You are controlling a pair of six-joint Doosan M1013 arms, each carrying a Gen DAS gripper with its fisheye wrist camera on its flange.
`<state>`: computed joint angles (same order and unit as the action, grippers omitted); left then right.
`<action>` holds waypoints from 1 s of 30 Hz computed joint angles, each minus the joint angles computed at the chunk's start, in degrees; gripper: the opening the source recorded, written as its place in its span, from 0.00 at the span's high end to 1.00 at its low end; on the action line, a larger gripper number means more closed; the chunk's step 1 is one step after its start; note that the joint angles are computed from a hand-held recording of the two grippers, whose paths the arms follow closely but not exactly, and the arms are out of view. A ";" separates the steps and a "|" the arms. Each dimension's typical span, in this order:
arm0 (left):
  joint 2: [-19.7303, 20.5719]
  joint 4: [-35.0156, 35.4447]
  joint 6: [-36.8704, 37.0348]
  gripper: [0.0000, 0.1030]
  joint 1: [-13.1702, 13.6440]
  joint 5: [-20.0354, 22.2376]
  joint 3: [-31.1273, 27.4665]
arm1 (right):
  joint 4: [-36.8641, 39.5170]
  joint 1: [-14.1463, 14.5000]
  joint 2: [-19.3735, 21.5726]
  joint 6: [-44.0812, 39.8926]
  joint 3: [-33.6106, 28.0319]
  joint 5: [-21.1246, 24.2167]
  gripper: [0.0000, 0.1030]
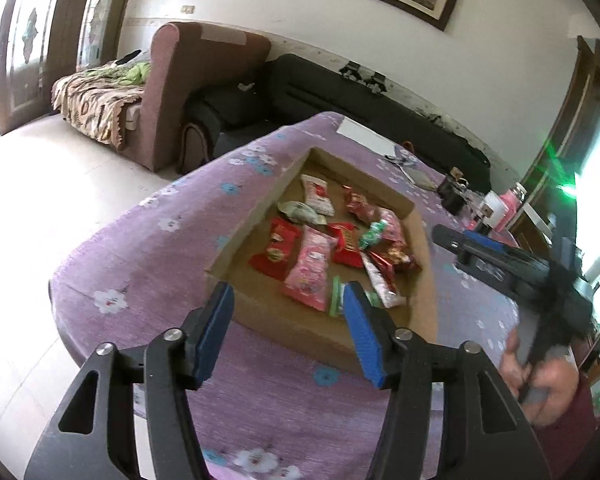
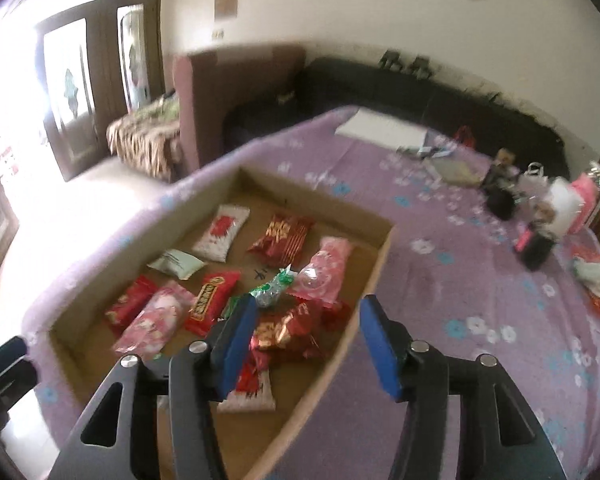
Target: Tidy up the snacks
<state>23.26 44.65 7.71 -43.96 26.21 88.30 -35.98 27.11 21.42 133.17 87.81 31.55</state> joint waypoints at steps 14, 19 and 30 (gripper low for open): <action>1.63 20.91 -9.58 0.20 -8.59 14.51 -4.18 | -18.31 -0.16 -10.56 23.80 15.99 -4.62 0.27; 3.30 26.07 -10.62 0.16 -10.81 22.51 -6.33 | -18.51 -1.47 -12.63 26.54 18.69 -5.44 0.27; 5.80 22.26 -5.85 0.16 -11.57 31.20 -10.41 | -18.24 -0.70 -13.62 28.48 20.19 -7.58 0.22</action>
